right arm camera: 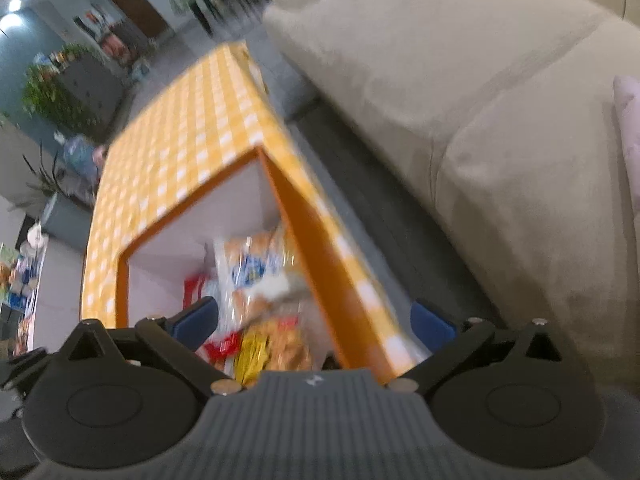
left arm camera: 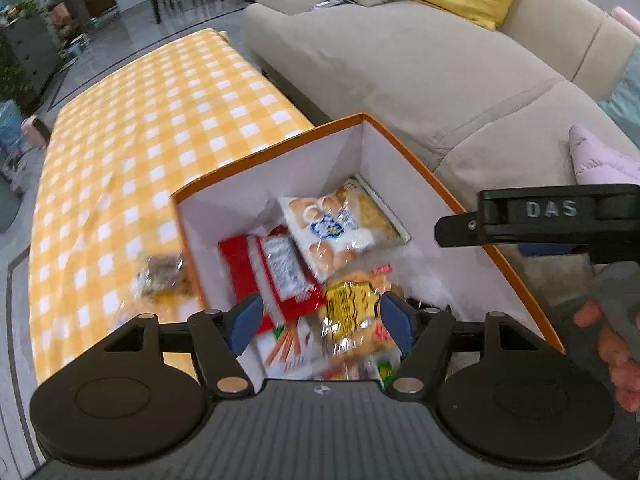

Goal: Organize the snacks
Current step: 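Reach the right tool to the table and grasp the brown nut packet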

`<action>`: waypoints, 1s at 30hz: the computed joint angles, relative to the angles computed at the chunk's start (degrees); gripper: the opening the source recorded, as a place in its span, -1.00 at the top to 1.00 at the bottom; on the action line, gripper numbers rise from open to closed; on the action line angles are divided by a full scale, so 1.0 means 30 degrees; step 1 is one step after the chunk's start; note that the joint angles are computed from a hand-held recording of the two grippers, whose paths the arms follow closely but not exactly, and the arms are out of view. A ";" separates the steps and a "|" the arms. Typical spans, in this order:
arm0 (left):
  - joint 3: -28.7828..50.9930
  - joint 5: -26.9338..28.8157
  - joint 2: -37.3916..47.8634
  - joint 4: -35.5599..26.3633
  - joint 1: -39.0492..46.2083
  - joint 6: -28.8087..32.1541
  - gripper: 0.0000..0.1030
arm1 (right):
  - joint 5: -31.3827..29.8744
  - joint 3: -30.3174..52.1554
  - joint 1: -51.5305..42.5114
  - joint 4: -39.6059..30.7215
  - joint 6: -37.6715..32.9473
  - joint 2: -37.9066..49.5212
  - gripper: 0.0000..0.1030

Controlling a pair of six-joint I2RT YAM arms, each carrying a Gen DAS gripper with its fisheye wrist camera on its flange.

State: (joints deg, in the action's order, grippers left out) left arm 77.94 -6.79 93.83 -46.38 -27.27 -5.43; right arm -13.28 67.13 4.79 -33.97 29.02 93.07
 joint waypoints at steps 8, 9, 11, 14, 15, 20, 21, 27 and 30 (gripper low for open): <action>-0.2199 0.0105 -0.4215 -0.1463 0.2191 -0.0514 -0.56 | -0.0275 0.0049 0.1373 -0.1330 -0.0948 -0.1179 -0.94; -0.2340 0.0270 -0.4569 -0.1670 0.2812 -0.0656 -0.56 | -0.0145 0.0215 0.1707 -0.1448 -0.1037 -0.1190 -0.94; -0.2891 0.0756 -0.5405 -0.1651 0.4228 -0.0720 -0.56 | -0.1121 0.0210 0.1807 -0.1332 -0.1175 -0.1285 -0.94; -0.3872 0.1860 -0.6590 -0.1370 0.6542 -0.0385 -0.57 | -0.1282 0.0343 0.2446 -0.1301 -0.0798 -0.1431 -0.94; -0.4003 0.2345 -0.6784 -0.1513 0.7374 -0.0334 -0.58 | -0.1058 0.0443 0.2775 -0.1305 -0.0718 -0.1451 -0.94; -0.4804 0.4001 -0.7106 -0.1314 1.0785 0.0152 -0.58 | -0.0489 0.0769 0.4585 -0.1169 -0.0274 -0.1679 -0.94; -0.4989 0.4188 -0.7102 -0.1173 1.1328 0.0225 -0.58 | -0.0438 0.0803 0.4989 -0.1050 -0.0098 -0.1691 -0.94; -0.5801 0.5597 -0.6644 -0.0449 1.4346 0.0896 -0.57 | -0.0153 0.0859 0.7493 0.0725 0.1154 -0.1405 -0.94; -0.6317 0.6629 -0.6262 0.0321 1.5727 0.1431 -0.57 | -0.0567 0.0884 0.8422 0.2070 0.1275 -0.1146 -0.93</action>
